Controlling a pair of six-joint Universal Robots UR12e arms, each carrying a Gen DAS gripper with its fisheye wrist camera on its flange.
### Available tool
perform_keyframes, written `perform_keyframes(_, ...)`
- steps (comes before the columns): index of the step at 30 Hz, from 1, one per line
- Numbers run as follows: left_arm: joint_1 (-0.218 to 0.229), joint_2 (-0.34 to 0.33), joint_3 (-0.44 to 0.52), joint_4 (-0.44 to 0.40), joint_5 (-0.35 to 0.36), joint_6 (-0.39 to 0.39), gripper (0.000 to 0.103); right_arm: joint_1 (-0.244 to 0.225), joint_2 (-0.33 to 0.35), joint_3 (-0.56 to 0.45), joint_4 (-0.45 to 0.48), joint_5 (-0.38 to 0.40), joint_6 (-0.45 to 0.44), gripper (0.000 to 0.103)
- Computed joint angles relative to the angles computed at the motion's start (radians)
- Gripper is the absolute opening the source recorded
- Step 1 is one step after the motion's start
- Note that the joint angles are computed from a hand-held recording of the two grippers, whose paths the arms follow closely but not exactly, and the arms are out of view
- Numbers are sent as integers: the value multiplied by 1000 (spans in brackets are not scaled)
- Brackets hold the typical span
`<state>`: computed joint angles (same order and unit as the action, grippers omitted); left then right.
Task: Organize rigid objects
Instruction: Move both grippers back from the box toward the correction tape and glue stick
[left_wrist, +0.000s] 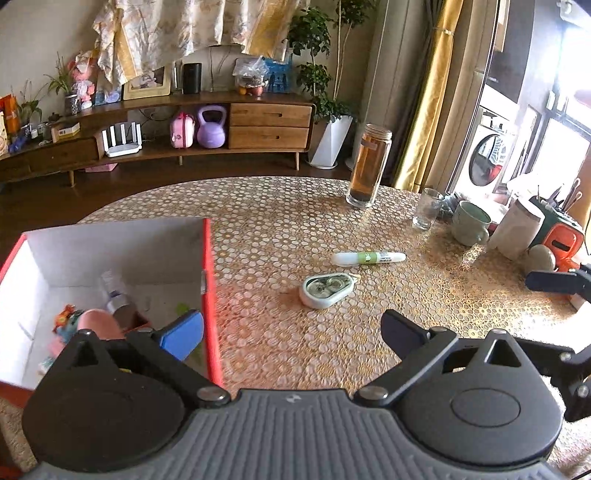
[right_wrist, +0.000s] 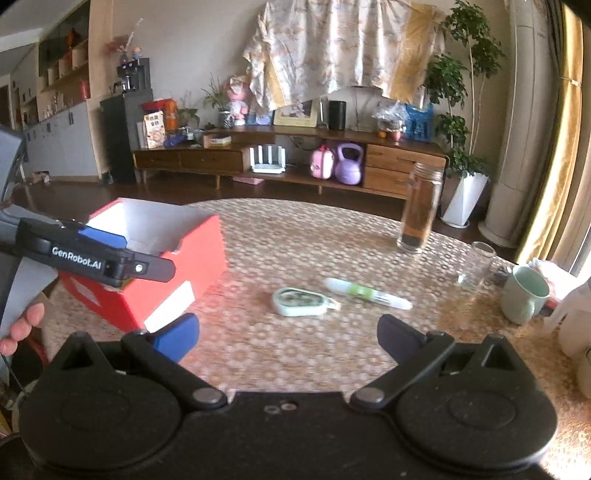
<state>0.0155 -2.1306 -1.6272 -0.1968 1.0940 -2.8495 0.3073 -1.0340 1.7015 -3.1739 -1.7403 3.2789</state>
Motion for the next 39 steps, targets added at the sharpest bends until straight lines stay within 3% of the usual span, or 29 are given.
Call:
perform_keyframes(4, -26, -32, 26, 20, 15, 21, 103, -33, 10, 0, 5, 20, -37, 103)
perform_keyframes(9, -51, -77, 87, -64, -3, 62, 103, -67, 37, -32, 54, 38, -96, 103)
perform_keyframes(20, -94, -179, 200, -113, 44, 9, 103, -131, 142, -164, 170, 78, -184, 102)
perform_keyframes(27, -113, -235, 271, -155, 69, 27, 103, -150, 215, -250, 218, 97, -242, 97)
perform_keyframes(33, -128, -266, 297, -138, 107, 51, 103, -159, 258, -317, 276, 130, -319, 88)
perform_keyframes(39, -127, -293, 330, -157, 96, 31, 103, -172, 281, -366, 355, 202, -399, 79)
